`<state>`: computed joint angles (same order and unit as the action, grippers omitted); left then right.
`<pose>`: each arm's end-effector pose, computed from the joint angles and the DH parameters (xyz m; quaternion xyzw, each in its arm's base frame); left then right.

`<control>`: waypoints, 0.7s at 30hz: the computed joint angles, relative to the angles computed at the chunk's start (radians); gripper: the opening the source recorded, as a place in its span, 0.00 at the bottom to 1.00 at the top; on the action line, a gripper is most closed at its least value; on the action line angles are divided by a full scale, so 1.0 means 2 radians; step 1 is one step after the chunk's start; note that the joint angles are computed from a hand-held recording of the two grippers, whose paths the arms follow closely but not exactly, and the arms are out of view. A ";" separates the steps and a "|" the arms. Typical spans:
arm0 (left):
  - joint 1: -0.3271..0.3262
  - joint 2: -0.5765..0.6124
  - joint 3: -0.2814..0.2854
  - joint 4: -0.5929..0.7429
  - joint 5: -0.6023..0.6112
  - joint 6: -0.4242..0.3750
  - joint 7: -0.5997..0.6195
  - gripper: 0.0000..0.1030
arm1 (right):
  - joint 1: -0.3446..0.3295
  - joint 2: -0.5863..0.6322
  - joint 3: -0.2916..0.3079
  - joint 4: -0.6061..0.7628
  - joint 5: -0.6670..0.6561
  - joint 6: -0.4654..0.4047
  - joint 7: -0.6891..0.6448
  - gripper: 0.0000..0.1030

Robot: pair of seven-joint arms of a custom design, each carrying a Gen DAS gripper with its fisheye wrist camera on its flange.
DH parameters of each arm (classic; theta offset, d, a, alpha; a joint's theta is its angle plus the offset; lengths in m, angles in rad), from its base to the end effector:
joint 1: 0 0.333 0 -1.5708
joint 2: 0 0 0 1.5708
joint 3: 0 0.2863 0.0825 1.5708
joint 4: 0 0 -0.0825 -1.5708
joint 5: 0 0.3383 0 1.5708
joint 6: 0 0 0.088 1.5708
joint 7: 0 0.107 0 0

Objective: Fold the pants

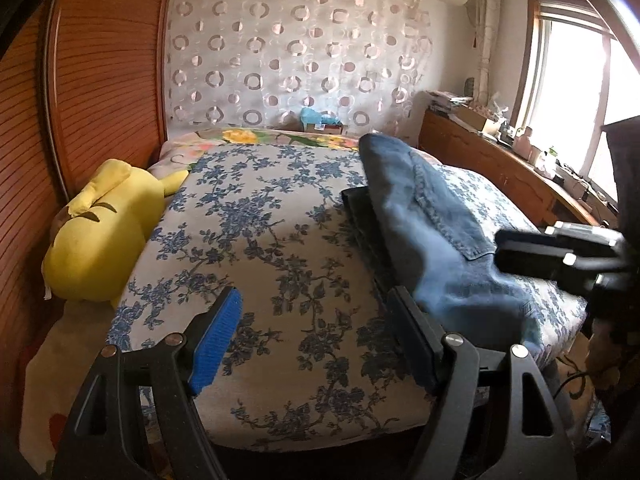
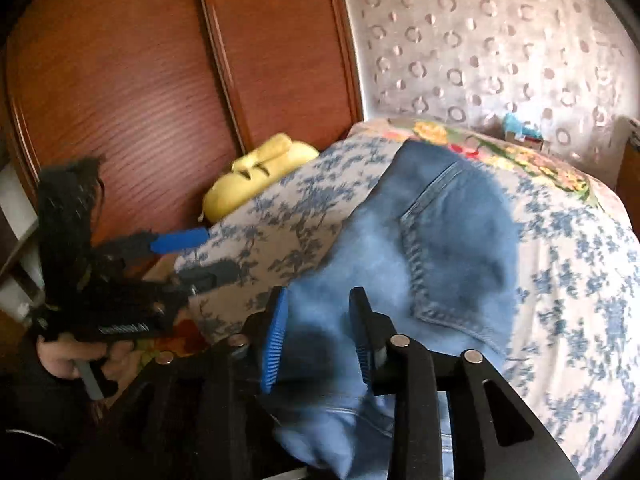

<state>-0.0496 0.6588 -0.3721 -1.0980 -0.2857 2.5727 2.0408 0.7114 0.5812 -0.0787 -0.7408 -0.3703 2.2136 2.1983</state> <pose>0.6937 -0.1981 0.5358 -0.4384 0.7760 -0.4275 0.1515 0.5339 0.4068 0.6948 -0.6612 0.5862 -0.2603 0.3893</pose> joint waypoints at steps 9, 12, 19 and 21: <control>-0.011 0.013 -0.012 0.035 -0.007 -0.017 0.020 0.74 | 0.004 -0.090 -0.005 -0.130 -0.112 0.004 0.079 0.42; -0.020 0.020 -0.013 0.050 -0.006 -0.025 0.028 0.74 | -0.004 -0.088 0.004 -0.127 -0.117 -0.009 0.089 0.42; -0.045 0.048 -0.005 0.103 0.005 -0.058 0.026 0.74 | -0.011 -0.055 0.007 -0.068 -0.107 -0.045 0.080 0.47; -0.055 0.068 0.000 0.138 0.013 -0.080 0.020 0.74 | -0.009 -0.030 0.002 -0.024 -0.099 -0.065 0.067 0.48</control>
